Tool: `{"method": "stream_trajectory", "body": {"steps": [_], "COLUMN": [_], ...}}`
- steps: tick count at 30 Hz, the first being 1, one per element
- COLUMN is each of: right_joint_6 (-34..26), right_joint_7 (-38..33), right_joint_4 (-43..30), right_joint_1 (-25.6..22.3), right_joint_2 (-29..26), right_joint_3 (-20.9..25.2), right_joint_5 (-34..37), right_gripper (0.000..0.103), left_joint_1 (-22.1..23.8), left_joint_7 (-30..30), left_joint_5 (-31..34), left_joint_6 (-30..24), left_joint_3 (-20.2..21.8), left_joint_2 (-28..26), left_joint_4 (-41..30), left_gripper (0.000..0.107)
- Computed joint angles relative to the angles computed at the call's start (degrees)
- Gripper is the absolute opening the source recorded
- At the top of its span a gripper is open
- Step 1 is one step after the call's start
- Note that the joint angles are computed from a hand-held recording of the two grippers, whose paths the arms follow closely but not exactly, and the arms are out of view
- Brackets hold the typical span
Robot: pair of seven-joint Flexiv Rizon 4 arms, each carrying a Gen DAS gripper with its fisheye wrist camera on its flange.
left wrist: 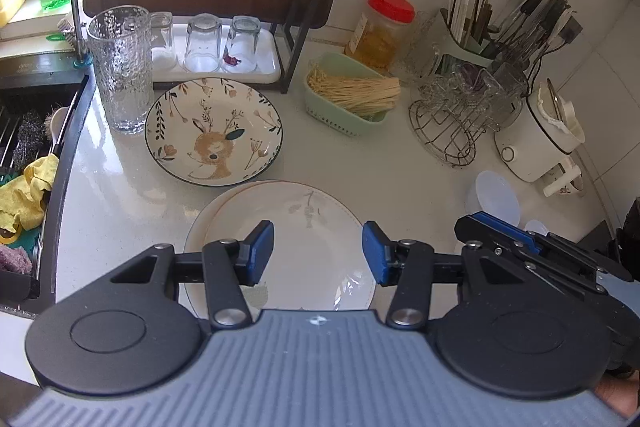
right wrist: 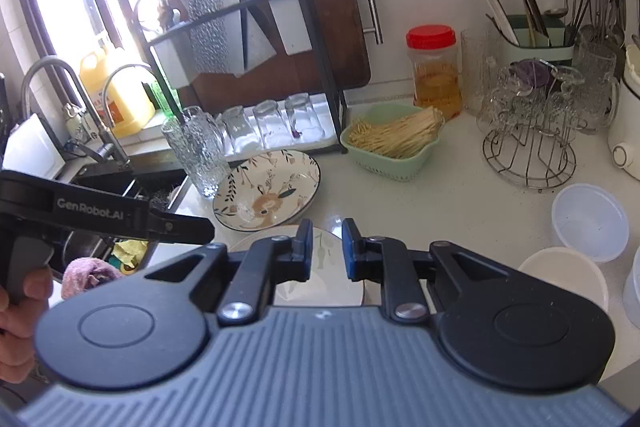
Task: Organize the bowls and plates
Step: 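Withdraw the left gripper and move it toward the deer-print plate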
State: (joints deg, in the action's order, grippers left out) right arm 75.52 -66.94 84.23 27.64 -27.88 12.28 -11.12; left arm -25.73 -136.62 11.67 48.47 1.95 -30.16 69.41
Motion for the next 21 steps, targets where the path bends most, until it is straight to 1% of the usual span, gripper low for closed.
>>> {"method": "stream_trajectory", "body": {"steps": [4,8,10,17,21], "right_joint_6": [1.4,2.5,3.1,3.6,4.1], "right_joint_7": [-0.4,-0.2,-0.3,-4.2,-6.8], "right_joint_4": [2.0,4.4,5.7,8.4,9.8], "right_joint_1": [-0.6,-1.2,-1.7,-5.2,-6.7], "right_joint_2": [1.9,3.7,4.7,7.3,8.7], "right_joint_3": [0.2,-0.1,-0.1,3.0,4.3], "right_joint_5": [0.4,0.3,0.3,3.9,6.5], "right_gripper": [0.019,0.019,0.019,0.019,0.019], "left_joint_1": [-1.9,-3.6,-4.2,-6.7,-8.1], "left_joint_7": [-2.1,-2.9,-4.4,-9.1,-11.1], "left_joint_5": [2.4,4.5,5.2,7.8,8.9], "left_joint_6": [-1.1,-4.7,-4.6,-6.7,-8.3], "left_joint_3": [0.9,1.1,1.1,1.2,1.2], "left_joint_2": [0.1,-0.4,-0.1,-1.0,-2.6], "left_joint_4": [-1.5,-4.3,-4.3,-6.9,-10.0], "left_gripper": [0.054,0.054,0.054,0.054,0.054]}}
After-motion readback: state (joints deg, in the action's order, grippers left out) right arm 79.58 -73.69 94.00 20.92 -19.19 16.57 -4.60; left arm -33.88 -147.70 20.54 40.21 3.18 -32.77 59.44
